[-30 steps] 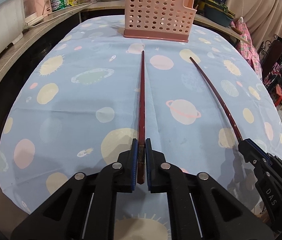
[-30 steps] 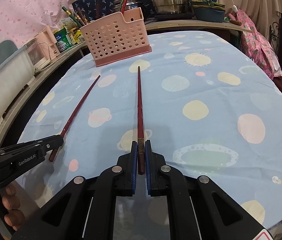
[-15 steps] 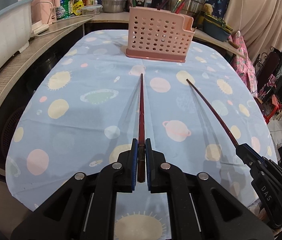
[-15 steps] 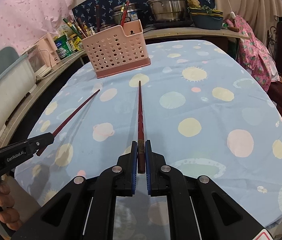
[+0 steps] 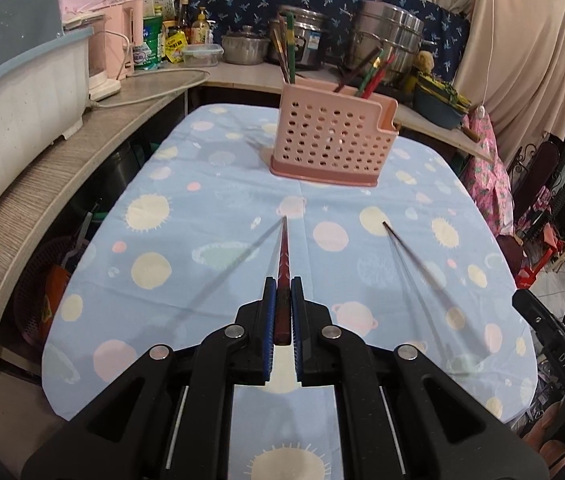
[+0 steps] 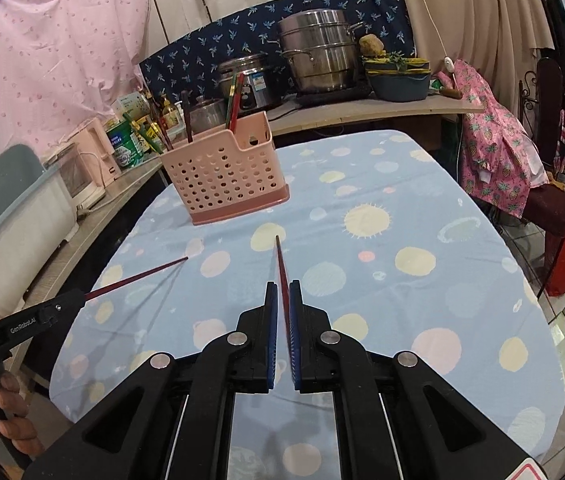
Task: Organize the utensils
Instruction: 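Lift both dark red chopsticks and carry them toward the pink holder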
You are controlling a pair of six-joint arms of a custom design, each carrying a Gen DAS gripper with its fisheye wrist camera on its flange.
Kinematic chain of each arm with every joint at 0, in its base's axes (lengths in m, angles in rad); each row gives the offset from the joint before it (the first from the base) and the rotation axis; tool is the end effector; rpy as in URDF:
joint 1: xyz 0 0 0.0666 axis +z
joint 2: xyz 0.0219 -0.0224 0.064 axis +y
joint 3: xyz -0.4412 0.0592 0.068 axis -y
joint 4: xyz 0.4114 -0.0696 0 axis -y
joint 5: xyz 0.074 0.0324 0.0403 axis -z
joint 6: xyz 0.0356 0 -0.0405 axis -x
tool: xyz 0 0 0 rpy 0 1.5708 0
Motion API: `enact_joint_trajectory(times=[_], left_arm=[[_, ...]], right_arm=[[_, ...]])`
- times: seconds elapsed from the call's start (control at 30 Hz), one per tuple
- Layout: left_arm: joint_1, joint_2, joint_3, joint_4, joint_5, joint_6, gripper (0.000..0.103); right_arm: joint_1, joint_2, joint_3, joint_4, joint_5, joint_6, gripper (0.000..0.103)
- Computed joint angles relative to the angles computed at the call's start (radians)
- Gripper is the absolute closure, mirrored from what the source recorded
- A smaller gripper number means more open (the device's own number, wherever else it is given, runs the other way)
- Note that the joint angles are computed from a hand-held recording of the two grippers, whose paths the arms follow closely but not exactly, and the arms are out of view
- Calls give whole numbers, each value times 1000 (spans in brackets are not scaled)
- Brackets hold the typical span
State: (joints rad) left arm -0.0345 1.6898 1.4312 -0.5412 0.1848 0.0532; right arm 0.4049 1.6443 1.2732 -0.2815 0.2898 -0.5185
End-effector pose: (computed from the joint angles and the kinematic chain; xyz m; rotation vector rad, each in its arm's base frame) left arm 0.6147 -0.0282 0.3771 0.0669 2.3676 -0.2612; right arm 0.5476 0.2232 0.3506 0.2824 2.1805 0.1964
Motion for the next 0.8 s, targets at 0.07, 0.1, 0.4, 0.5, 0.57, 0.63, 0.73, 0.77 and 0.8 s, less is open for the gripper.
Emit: enact_joint_trajectory(times=[0.07, 0.1, 0.4, 0.5, 0.57, 0.63, 0.73, 0.77, 0.8], left_arm=[[3, 1, 13, 1, -3, 6, 96], [4, 3, 22, 0, -5, 10, 96], [13, 5, 28, 4, -7, 17, 96], [13, 8, 19, -4, -8, 15, 96], [12, 10, 17, -11, -7, 15, 96], [10, 10, 12, -15, -7, 13, 96], [12, 7, 8, -20, -1, 12, 96], [12, 6, 6, -21, 0, 11, 96], [12, 5, 4, -23, 0, 11, 96]], right_arm=[[-4, -7, 7, 7, 9, 12, 97], [-6, -9, 12, 9, 13, 19, 98], [-15, 17, 8, -13, -34, 5, 78], [-10, 42, -1, -28, -89, -22, 77], [3, 62, 0, -40, -108, -21, 77], [17, 83, 6, -49, -129, -25, 77], [39, 111, 20, -59, -136, -11, 77], [46, 120, 25, -62, -139, -5, 77], [51, 128, 30, -65, -140, -2, 77]])
